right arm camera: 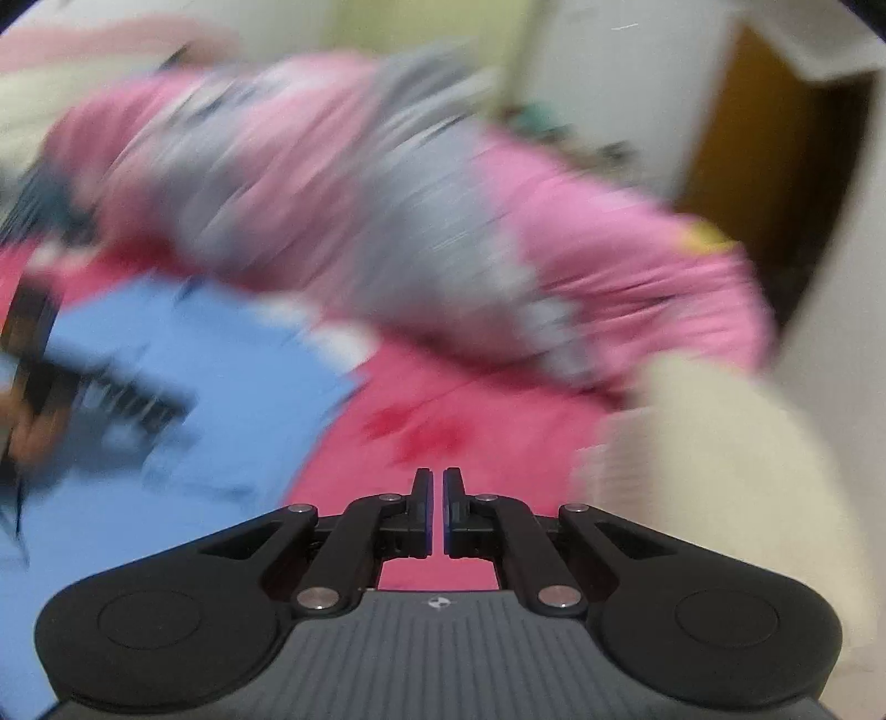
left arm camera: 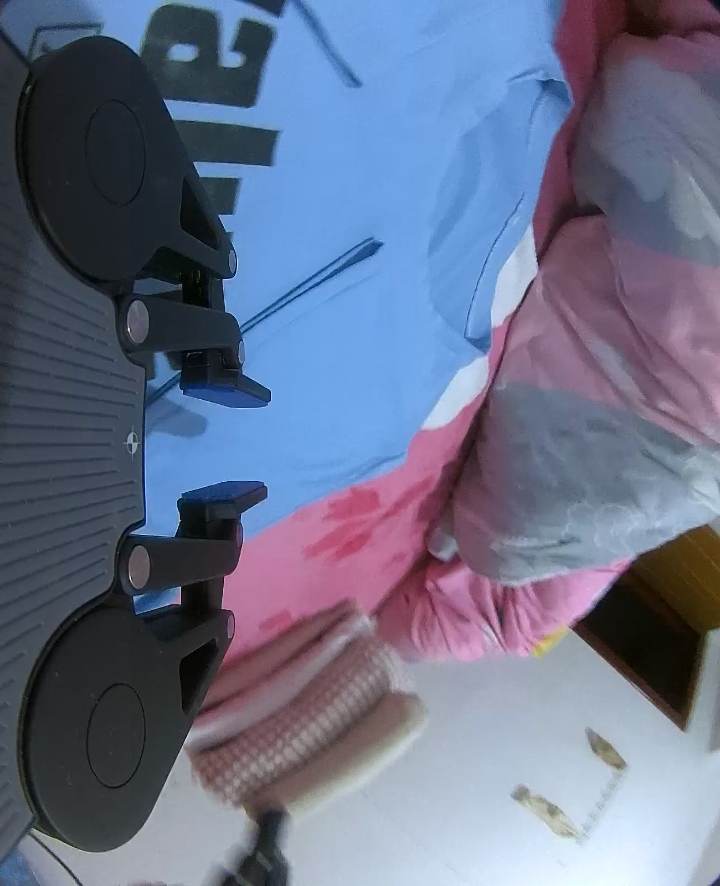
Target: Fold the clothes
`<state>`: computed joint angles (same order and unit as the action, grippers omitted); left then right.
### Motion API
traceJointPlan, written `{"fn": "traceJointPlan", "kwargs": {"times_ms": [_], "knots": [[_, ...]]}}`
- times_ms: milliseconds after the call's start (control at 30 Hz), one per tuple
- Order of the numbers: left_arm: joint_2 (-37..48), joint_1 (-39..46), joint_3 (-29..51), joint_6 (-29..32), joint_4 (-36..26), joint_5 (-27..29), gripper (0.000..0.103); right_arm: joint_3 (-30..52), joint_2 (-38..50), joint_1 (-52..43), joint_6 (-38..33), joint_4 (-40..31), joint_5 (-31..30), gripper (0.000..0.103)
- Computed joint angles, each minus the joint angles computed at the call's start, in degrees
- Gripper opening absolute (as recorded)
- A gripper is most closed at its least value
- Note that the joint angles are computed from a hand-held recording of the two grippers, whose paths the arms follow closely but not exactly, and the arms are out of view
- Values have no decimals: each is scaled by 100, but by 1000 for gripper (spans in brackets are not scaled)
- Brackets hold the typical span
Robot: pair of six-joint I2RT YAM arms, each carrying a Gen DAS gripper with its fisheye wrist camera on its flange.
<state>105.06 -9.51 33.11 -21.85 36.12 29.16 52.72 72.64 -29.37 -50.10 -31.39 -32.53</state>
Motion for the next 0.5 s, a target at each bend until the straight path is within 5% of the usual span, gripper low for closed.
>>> {"fn": "traceJointPlan", "kwargs": {"times_ms": [100, 200, 500], "knots": [[98, -278, 523, 336, -679, -612, 28, -448, 954, 1262, 600, 1098, 358, 2], [328, -373, 802, 745, -955, -1046, 28, -394, 1840, 1816, 1244, 1776, 79, 2], [459, 142, 828, 1015, -938, -496, 27, -795, 1851, 1004, 580, 1544, -446, 2]]}}
